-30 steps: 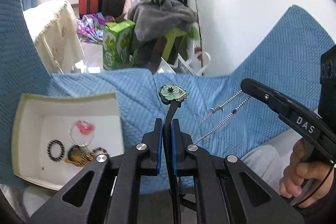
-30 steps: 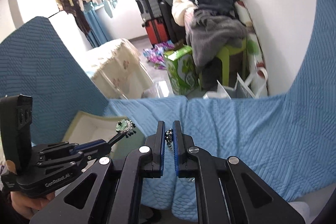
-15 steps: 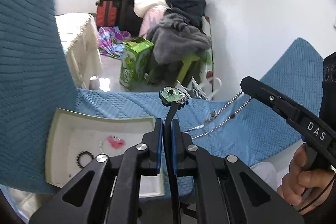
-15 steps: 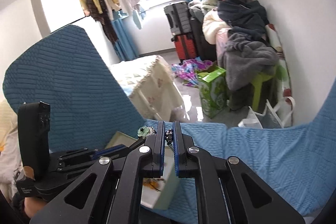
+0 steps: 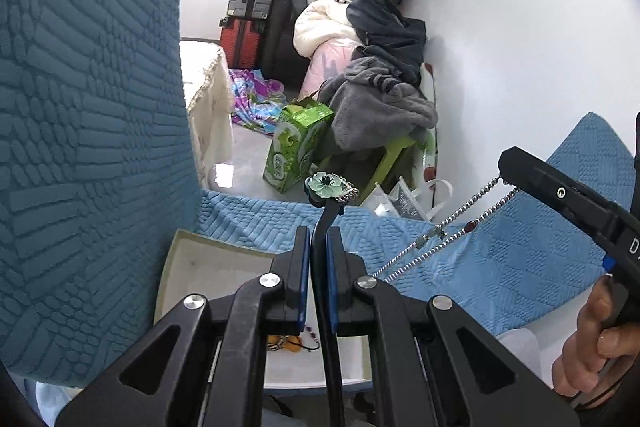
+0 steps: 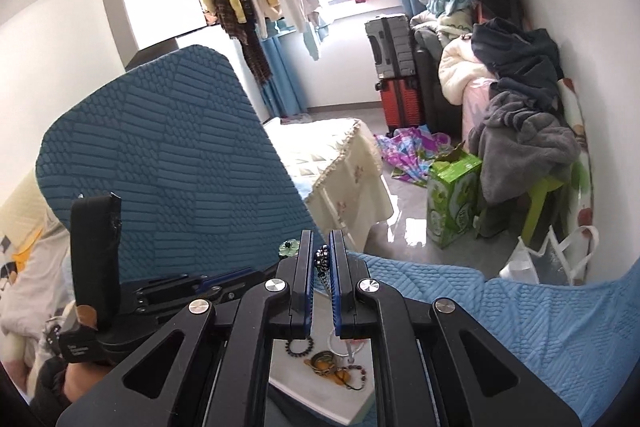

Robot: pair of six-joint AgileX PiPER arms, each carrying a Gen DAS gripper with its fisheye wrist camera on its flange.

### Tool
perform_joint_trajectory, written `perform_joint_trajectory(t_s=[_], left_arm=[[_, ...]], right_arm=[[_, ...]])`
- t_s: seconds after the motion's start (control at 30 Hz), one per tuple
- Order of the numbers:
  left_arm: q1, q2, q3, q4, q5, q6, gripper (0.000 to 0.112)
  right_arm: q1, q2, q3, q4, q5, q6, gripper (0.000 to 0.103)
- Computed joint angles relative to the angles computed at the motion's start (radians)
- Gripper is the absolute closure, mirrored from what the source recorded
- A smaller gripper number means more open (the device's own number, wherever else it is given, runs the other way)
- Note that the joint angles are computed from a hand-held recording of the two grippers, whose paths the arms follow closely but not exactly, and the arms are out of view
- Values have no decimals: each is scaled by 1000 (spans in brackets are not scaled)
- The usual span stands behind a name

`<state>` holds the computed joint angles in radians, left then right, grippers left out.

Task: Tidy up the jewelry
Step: 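Lower the silver necklace into the box and open both grippers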

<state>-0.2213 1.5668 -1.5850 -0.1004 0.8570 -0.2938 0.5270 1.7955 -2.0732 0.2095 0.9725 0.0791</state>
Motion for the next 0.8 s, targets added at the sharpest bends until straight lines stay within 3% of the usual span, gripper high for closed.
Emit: perform_joint_trajectory(t_s=[0.4,0.8], left_arm=[[71,-21,203,-115,-100,101,104],[80,30,285,-150,-116,131,104]], right_arm=[[47,4,350,-103,-201,131,98],[70,48,541,-150,-269,212,97]])
